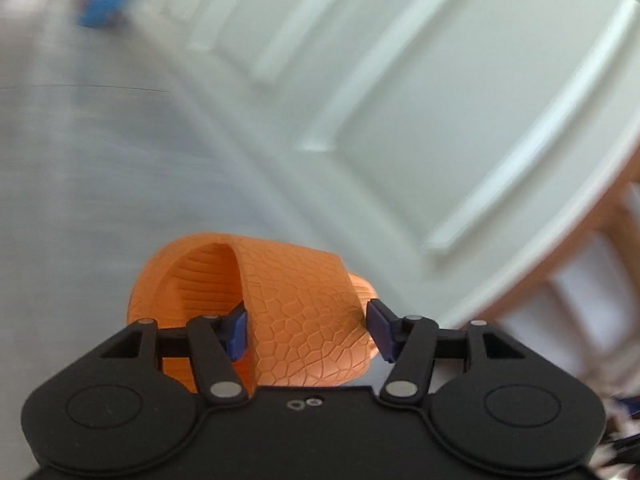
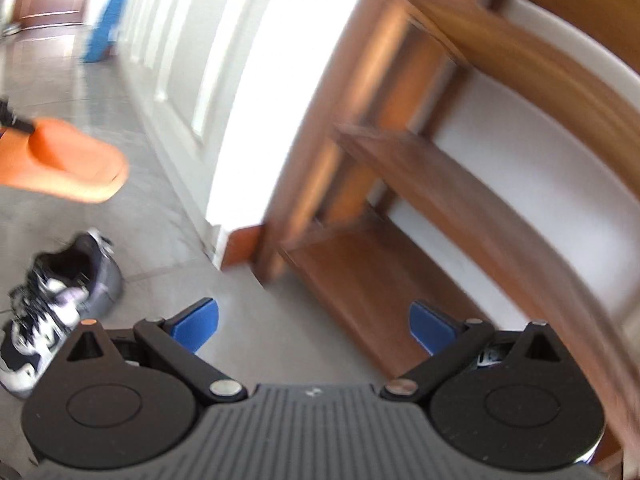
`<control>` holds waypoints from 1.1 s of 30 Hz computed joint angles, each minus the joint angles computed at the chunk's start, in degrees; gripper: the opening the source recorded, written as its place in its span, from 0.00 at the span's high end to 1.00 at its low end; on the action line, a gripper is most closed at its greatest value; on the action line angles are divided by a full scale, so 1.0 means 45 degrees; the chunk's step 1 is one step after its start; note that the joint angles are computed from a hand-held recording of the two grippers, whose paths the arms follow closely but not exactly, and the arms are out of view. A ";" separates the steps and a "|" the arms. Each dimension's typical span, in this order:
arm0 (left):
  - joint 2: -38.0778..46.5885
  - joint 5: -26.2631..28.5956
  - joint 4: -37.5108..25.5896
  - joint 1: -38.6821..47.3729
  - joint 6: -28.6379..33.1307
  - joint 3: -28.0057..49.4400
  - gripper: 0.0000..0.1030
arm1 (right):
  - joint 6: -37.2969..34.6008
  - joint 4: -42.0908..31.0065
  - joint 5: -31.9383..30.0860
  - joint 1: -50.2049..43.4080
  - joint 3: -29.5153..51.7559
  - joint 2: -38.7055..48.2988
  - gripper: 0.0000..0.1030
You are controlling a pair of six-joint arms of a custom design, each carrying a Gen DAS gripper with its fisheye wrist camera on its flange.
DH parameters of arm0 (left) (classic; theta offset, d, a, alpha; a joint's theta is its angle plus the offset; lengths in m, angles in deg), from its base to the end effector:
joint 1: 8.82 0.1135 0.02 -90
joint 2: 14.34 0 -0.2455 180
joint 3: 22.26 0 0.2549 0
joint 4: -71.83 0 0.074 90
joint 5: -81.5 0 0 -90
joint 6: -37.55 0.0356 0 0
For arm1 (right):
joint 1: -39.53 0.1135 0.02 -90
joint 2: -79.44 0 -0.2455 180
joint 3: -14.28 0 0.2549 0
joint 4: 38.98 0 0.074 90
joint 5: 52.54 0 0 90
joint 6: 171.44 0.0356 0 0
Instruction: Organize scattered shoes
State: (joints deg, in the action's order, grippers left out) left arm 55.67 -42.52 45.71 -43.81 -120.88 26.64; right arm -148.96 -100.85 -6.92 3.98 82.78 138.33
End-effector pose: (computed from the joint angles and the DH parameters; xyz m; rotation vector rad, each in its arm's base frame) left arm 0.2114 -0.1237 0.1764 -0.8941 2.0513 -0.2617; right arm 0.1815 -0.0991 0.2876 -0.8806 1.9851 -0.0299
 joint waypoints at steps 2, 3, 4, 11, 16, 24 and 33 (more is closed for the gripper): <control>0.0022 0.0184 -0.0070 0.0196 -0.1090 -0.0934 0.53 | 0.0503 0.0343 0.0350 0.1211 -0.0380 -0.0569 0.00; -0.0457 0.0603 0.0075 0.0530 -0.1631 -0.1613 0.51 | 0.0761 0.0467 0.0718 0.1918 -0.0641 -0.0939 0.00; -0.0945 0.1014 0.0165 0.0885 -0.2063 -0.2233 0.49 | 0.0804 0.0469 0.0876 0.2186 -0.0727 -0.1083 0.00; -0.2356 0.0841 -0.2879 0.0078 -0.2353 -0.1909 0.47 | 0.0961 0.0454 0.2015 0.3258 -0.1423 -0.1934 0.00; -0.3705 0.0706 -0.3185 -0.0680 0.0264 -0.1378 0.41 | 0.2308 0.1293 0.2453 0.3146 -0.1212 -0.1177 0.00; 0.4075 0.8997 0.3934 0.0835 0.8116 0.4178 0.36 | 0.4258 0.2618 0.3146 0.0967 -0.0465 -0.0694 0.00; 1.3524 1.6702 0.2075 -0.0130 1.1148 1.4813 0.36 | 0.2535 -0.0671 0.3944 -0.3872 0.2307 -0.0687 0.00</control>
State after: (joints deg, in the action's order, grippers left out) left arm 116.53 32.64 55.04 -44.39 -70.71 93.29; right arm -137.56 -103.86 10.83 -13.44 93.16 135.24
